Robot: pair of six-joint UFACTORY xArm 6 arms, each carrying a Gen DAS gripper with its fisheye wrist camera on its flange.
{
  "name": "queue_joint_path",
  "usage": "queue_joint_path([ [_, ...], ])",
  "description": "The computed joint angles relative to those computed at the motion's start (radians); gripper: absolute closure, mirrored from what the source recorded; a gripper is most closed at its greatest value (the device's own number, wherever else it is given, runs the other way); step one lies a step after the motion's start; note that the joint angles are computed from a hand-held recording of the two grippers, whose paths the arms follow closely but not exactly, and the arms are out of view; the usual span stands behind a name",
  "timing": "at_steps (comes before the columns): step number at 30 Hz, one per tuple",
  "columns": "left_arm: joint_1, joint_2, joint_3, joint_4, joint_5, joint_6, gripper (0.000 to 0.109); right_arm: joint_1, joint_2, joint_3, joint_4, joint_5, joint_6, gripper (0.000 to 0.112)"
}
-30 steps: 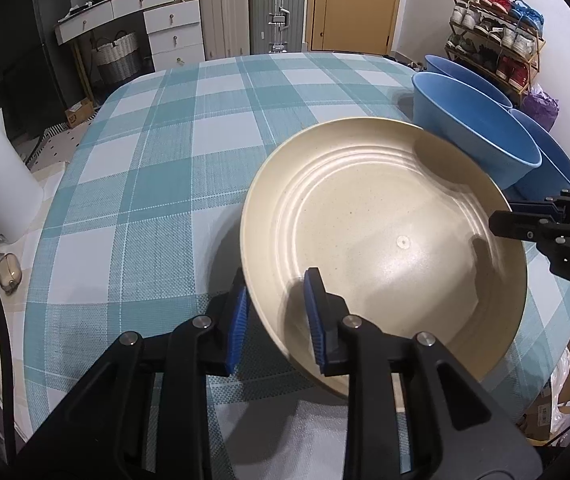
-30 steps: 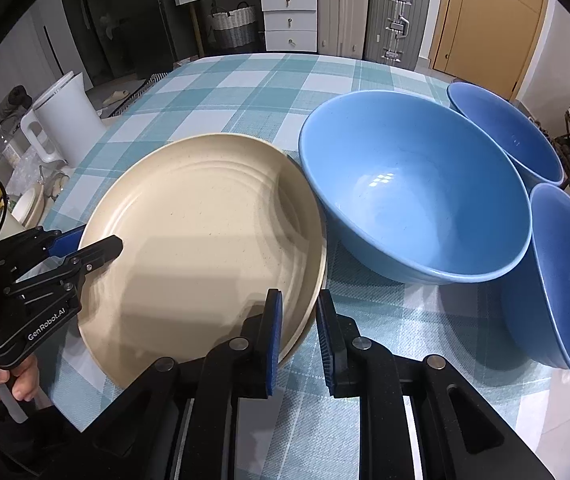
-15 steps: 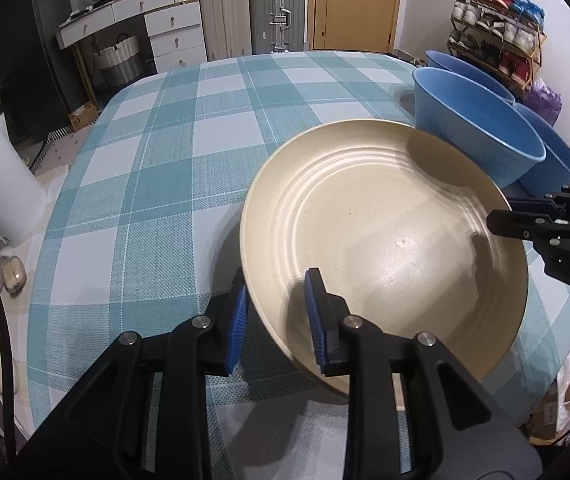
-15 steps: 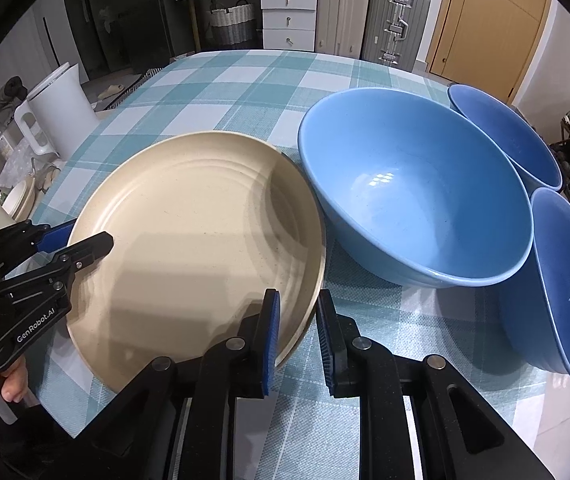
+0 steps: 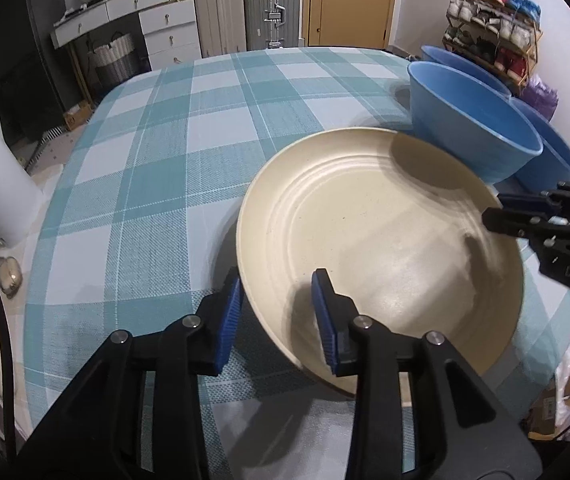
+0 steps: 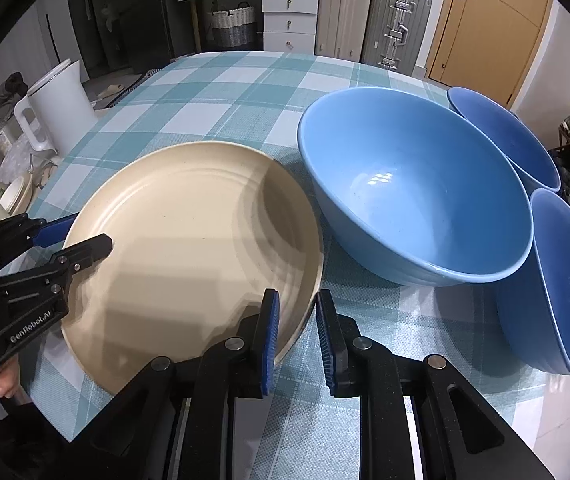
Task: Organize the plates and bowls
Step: 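Lower the cream plate onto the other cream plate and open the left gripper, then move the left tool to the rim of a blue bowl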
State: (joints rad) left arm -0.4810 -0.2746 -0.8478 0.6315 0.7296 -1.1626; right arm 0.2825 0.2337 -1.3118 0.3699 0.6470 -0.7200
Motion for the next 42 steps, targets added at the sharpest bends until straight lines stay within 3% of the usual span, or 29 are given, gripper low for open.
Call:
queue_joint_path([
  [4,0.023,-0.043,0.042,-0.036,-0.073,0.008,0.067,-0.004,-0.015,0.005,0.037,0.012,-0.034,0.081],
  [11,0.009,-0.117,0.060,0.016,-0.090,-0.031,0.030,-0.006,-0.064,0.029,0.109,0.024,-0.089,0.060],
  [12,0.006,-0.129,0.061,0.028,-0.091,-0.041,0.029,-0.008,-0.072,0.033,0.119,0.027,-0.094,0.058],
  [16,-0.004,-0.165,0.062,0.027,-0.092,-0.051,0.024,-0.024,-0.108,0.050,0.186,0.038,-0.142,0.031],
  [21,-0.023,-0.199,0.059,0.043,-0.092,-0.087,0.006,-0.069,-0.151,0.054,0.322,0.078,-0.222,0.023],
  [23,-0.037,-0.197,0.046,0.051,-0.081,-0.093,0.006,-0.090,-0.162,0.050,0.371,0.102,-0.242,0.011],
  [42,-0.124,-0.109,-0.207,0.075,0.106,-0.084,0.006,-0.226,-0.203,-0.079,0.422,0.209,-0.266,0.010],
])
